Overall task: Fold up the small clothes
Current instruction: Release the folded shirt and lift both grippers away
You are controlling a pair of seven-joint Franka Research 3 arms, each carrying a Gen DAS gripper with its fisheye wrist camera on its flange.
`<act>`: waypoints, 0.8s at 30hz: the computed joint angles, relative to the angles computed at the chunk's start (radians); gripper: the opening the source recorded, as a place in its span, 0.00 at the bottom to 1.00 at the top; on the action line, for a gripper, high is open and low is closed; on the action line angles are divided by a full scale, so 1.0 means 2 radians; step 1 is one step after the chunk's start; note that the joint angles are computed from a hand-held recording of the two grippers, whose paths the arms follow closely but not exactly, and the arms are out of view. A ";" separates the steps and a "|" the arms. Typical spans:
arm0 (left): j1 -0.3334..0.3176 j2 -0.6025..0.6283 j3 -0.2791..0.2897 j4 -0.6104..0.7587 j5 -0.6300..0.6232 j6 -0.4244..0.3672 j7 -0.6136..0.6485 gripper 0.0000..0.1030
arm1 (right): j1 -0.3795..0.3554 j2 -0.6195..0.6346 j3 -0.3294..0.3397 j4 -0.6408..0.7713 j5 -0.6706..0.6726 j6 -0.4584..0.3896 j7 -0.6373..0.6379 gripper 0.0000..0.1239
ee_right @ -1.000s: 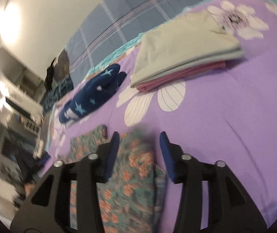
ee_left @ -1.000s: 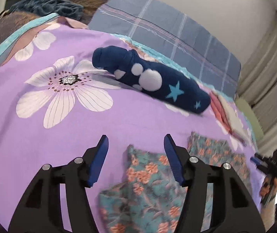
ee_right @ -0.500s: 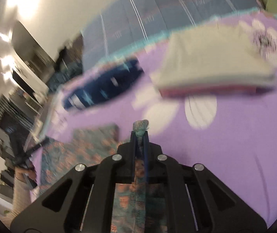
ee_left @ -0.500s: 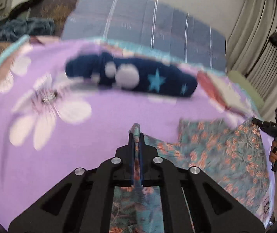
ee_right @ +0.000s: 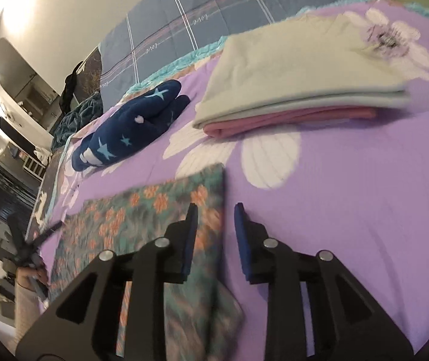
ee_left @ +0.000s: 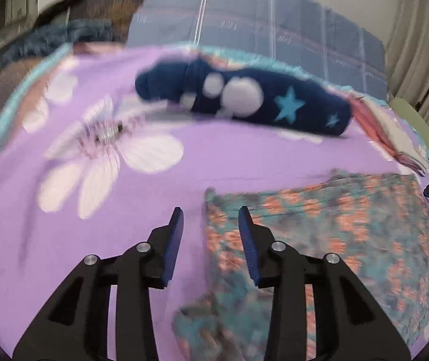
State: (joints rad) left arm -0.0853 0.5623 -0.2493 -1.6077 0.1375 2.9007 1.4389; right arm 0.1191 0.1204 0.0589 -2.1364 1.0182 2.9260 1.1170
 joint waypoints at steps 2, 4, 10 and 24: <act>0.026 -0.037 -0.046 -0.050 -0.015 0.032 0.038 0.37 | -0.001 -0.020 -0.004 -0.019 -0.003 -0.008 0.002 0.22; 0.057 -0.057 -0.108 -0.082 -0.043 0.039 0.094 0.38 | -0.005 -0.041 -0.009 -0.036 0.033 -0.029 -0.030 0.17; 0.089 -0.068 -0.274 -0.144 -0.123 0.023 0.255 0.48 | -0.004 -0.065 -0.032 -0.058 0.070 -0.096 -0.077 0.17; -0.296 -0.062 0.030 -0.100 0.132 0.004 0.038 0.72 | -0.027 -0.073 -0.056 -0.077 0.156 -0.218 -0.187 0.20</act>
